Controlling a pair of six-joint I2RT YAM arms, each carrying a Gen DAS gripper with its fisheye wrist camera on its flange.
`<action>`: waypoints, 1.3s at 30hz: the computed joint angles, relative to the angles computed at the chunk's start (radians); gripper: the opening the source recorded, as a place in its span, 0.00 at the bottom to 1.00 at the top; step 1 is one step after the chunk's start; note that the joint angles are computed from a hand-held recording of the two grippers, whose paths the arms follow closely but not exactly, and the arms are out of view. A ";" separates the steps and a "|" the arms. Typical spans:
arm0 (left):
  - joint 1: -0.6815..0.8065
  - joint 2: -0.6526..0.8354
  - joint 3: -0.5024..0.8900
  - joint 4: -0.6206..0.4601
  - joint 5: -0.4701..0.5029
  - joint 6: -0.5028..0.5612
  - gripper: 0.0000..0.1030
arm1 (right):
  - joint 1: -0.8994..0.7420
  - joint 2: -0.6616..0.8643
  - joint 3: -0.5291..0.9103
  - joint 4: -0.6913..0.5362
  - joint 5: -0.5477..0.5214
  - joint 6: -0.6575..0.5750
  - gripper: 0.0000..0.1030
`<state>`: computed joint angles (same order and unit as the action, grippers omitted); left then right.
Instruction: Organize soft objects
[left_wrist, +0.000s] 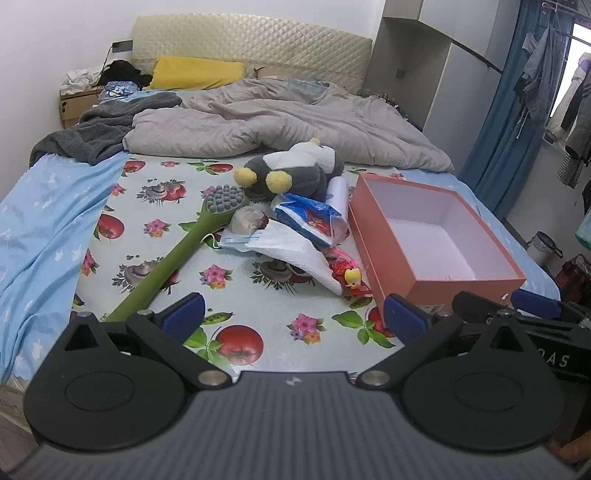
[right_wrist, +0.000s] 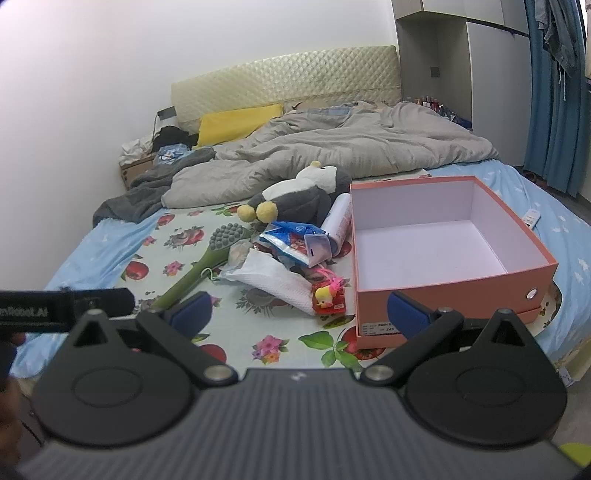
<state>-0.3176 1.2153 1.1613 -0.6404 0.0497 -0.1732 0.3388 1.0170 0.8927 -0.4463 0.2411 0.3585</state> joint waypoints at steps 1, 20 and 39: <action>-0.001 0.001 0.001 0.001 -0.001 0.001 1.00 | -0.002 0.000 0.000 0.001 -0.002 -0.001 1.00; 0.002 -0.007 -0.005 0.009 0.030 -0.005 1.00 | -0.003 -0.011 -0.002 -0.011 0.015 -0.011 1.00; 0.027 0.003 0.003 -0.007 0.046 0.017 1.00 | 0.028 0.029 0.024 -0.023 0.033 0.007 1.00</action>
<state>-0.2902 1.2180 1.1639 -0.6474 0.0957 -0.1564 0.3666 1.0461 0.9170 -0.4696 0.2737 0.3652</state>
